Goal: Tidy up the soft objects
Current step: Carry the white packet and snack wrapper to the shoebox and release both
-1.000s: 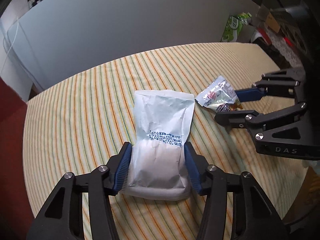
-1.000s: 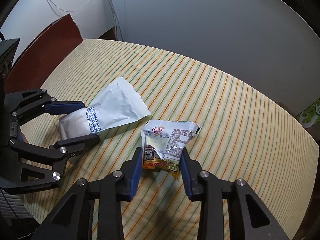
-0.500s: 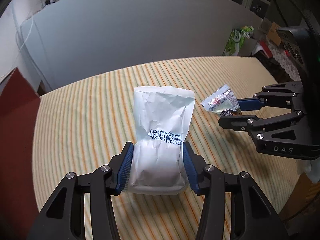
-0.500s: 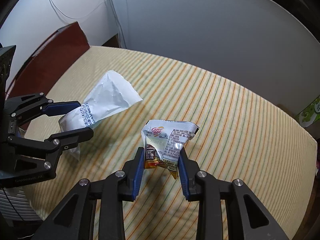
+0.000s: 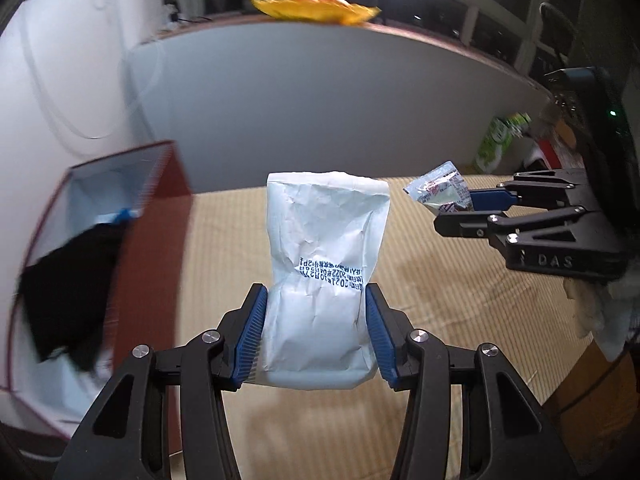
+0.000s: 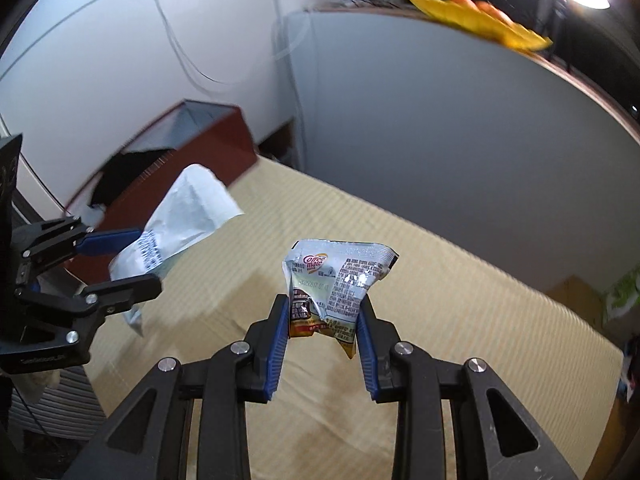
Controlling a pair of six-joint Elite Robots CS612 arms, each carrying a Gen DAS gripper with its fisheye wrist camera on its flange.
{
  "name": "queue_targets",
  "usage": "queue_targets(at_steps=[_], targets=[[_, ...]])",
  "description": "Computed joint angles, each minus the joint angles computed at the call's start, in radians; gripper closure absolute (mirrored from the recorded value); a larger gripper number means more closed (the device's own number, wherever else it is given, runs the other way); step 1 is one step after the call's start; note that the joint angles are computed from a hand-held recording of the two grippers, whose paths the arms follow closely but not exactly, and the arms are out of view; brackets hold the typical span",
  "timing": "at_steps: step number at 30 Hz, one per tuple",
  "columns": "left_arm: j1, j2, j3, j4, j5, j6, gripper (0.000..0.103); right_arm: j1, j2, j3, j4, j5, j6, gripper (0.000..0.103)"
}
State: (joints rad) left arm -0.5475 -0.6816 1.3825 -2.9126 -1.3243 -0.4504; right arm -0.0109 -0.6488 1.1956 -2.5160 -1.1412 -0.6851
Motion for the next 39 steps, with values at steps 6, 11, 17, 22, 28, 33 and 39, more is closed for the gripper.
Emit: queue_targets(at_steps=[6,11,17,22,28,33,39], targets=[[0.022,-0.061,0.093,-0.021,0.062,-0.058,0.055,0.052,0.02,-0.07,0.048,0.046,-0.018,0.074],[0.036,-0.096,0.151,-0.022,0.118,-0.101,0.055,0.095,0.035,-0.121,0.086,0.064,-0.04,0.074],[0.057,-0.122,0.195,-0.013,0.145,-0.137,0.055,0.149,0.061,-0.17,0.11,0.066,-0.058,0.074],[0.066,-0.134,0.222,-0.013,0.15,-0.155,0.055,0.184,0.093,-0.221,0.132,0.05,-0.058,0.074],[0.077,-0.134,0.23,-0.005,0.134,-0.163,0.055,0.209,0.142,-0.305,0.188,0.029,-0.045,0.074],[0.086,-0.126,0.226,0.01,0.11,-0.168,0.055,0.224,0.178,-0.365,0.227,0.008,-0.035,0.074],[0.091,-0.12,0.223,0.02,0.095,-0.171,0.055,0.238,0.211,-0.42,0.258,-0.016,-0.026,0.074]])
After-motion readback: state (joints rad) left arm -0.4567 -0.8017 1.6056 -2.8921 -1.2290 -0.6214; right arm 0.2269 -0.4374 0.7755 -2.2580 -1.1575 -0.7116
